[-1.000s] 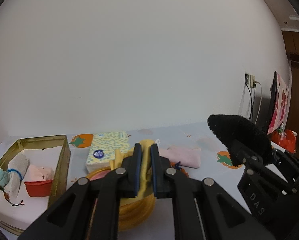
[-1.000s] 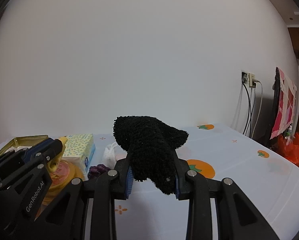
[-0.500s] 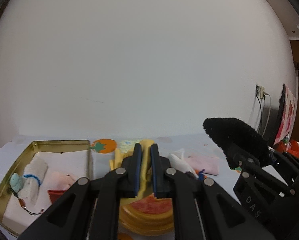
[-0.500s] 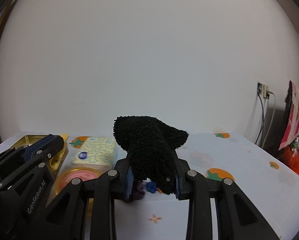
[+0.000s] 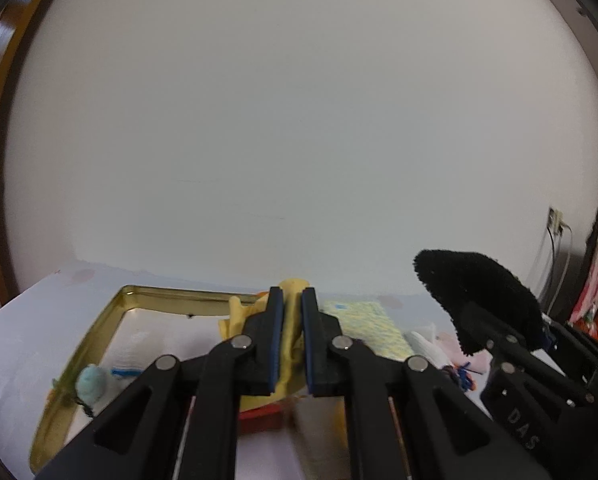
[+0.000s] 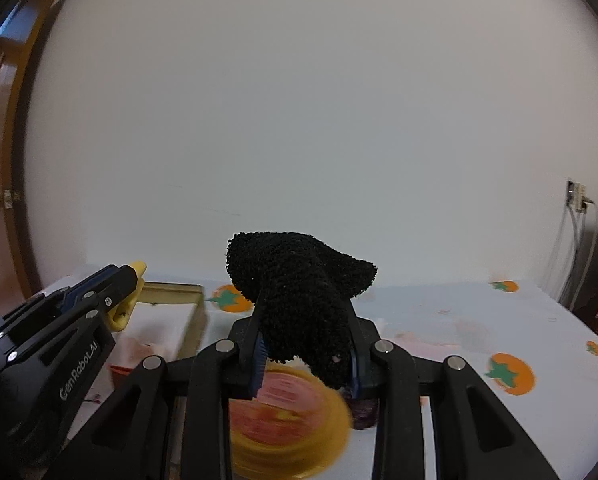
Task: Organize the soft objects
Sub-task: 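Carry the yellow cloth and black cloth over the gold tin tray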
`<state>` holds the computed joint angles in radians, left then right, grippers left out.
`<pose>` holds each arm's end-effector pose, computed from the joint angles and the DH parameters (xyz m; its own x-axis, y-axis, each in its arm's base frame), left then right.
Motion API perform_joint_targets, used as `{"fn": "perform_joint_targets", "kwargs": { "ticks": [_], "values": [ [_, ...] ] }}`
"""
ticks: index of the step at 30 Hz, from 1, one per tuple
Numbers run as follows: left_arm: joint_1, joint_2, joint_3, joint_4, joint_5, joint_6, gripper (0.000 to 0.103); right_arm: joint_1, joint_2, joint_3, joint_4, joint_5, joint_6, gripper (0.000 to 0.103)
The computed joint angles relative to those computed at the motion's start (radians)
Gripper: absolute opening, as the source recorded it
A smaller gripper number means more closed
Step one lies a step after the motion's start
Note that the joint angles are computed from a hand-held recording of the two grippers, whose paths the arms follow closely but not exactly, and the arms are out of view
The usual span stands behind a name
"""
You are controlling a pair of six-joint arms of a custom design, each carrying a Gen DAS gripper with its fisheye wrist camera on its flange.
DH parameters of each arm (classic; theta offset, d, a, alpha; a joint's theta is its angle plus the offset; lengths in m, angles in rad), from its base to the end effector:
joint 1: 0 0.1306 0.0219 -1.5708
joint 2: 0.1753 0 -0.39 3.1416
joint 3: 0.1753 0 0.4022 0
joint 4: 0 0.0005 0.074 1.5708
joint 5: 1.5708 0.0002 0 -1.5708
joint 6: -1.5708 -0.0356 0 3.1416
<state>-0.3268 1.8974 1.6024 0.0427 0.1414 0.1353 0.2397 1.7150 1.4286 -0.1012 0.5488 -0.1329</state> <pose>0.6613 -0.2300 0.3281 -0.2946 -0.0412 -0.9547 0.4111 0.8964 -0.1655 0.6134 0.1303 0.3476 -0.3286 0.0361 -0.9438 0.3129 0.9470 -0.0728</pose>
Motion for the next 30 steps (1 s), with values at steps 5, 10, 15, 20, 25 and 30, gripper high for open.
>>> {"fn": "perform_joint_targets", "kwargs": {
  "ticks": [5, 10, 15, 20, 25, 30],
  "values": [
    [0.034, 0.013, 0.025, -0.022, -0.032, 0.017, 0.007, 0.013, 0.033, 0.044, -0.008, -0.051, -0.003, 0.034],
    [0.058, 0.036, 0.075, -0.090, -0.082, 0.046, 0.007, 0.017, 0.081, 0.115, -0.048, -0.118, -0.023, 0.034],
    [0.069, 0.061, 0.133, -0.184, -0.126, 0.059, 0.007, 0.020, 0.129, 0.194, -0.086, -0.173, -0.034, 0.034],
    [0.082, 0.080, 0.180, -0.257, -0.141, 0.073, 0.007, 0.024, 0.184, 0.283, -0.140, -0.208, -0.035, 0.034],
    [0.085, 0.099, 0.215, -0.303, -0.182, 0.056, 0.007, 0.013, 0.250, 0.385, -0.218, -0.249, -0.044, 0.034],
    [0.087, 0.127, 0.264, -0.373, -0.217, 0.053, 0.007, 0.014, 0.311, 0.491, -0.329, -0.290, -0.086, 0.034]
  ]
}}
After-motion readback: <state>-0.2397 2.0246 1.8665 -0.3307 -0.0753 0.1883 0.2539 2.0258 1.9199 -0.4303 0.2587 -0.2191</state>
